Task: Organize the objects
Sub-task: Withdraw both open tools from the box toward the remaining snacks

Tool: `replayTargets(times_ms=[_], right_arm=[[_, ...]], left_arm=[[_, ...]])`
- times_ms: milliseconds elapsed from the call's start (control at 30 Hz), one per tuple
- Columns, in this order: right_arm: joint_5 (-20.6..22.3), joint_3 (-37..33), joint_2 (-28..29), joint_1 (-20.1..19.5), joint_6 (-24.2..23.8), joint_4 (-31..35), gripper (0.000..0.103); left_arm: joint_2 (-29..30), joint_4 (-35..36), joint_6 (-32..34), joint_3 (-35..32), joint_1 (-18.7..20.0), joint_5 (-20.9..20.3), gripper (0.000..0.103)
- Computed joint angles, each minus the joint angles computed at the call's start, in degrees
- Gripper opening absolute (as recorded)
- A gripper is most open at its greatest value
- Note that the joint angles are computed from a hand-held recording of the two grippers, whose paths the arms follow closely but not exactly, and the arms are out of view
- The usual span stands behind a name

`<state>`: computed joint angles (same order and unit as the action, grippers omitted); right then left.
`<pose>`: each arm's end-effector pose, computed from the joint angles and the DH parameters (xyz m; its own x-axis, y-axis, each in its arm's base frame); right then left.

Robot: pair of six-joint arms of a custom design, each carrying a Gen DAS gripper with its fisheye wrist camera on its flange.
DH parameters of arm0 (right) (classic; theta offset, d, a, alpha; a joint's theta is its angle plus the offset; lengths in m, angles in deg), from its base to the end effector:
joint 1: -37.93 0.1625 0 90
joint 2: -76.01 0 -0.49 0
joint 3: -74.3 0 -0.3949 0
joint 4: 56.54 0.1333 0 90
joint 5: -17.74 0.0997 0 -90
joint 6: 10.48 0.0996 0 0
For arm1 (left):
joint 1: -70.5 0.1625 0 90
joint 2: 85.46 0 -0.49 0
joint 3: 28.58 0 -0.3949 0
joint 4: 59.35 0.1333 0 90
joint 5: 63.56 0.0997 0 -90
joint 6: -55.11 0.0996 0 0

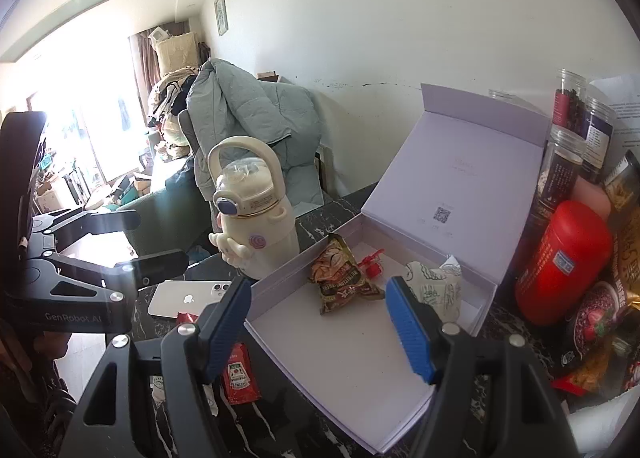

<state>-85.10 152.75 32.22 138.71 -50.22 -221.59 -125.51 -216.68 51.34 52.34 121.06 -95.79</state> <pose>0.2621 -0.7822 0.2676 -0.6661 -0.5098 0.5444 -0.7391 0.5492 -0.3901 -0.3317 -0.7457 0.2163 -0.6873 0.0021 -0.7264 0.5247 0.6930 -0.4944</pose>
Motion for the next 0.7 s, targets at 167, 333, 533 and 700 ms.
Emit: replayTargets(times_ms=[167, 333, 533, 700], right_arm=[[1.1, 0.5, 0.1, 0.4, -0.6, 1.4, 0.072], [2.3, 1.1, 0.2, 0.7, -0.6, 3.3, 0.075], [3.4, 1.5, 0.6, 1.1, -1.1, 5.4, 0.076], [3.6, 1.8, 1.0, 1.4, -1.6, 6.6, 0.078]], left_arm=[[-1.8, -3.1, -0.7, 3.4, -0.4, 2.1, 0.093], [-3.9, -3.7, -3.6, 6.7, -0.3, 3.1, 0.095], [-5.2, -4.4, -4.4, 9.5, -0.8, 6.4, 0.097], [-6.7, -4.2, -6.8, 12.0, -0.7, 7.4, 0.098]])
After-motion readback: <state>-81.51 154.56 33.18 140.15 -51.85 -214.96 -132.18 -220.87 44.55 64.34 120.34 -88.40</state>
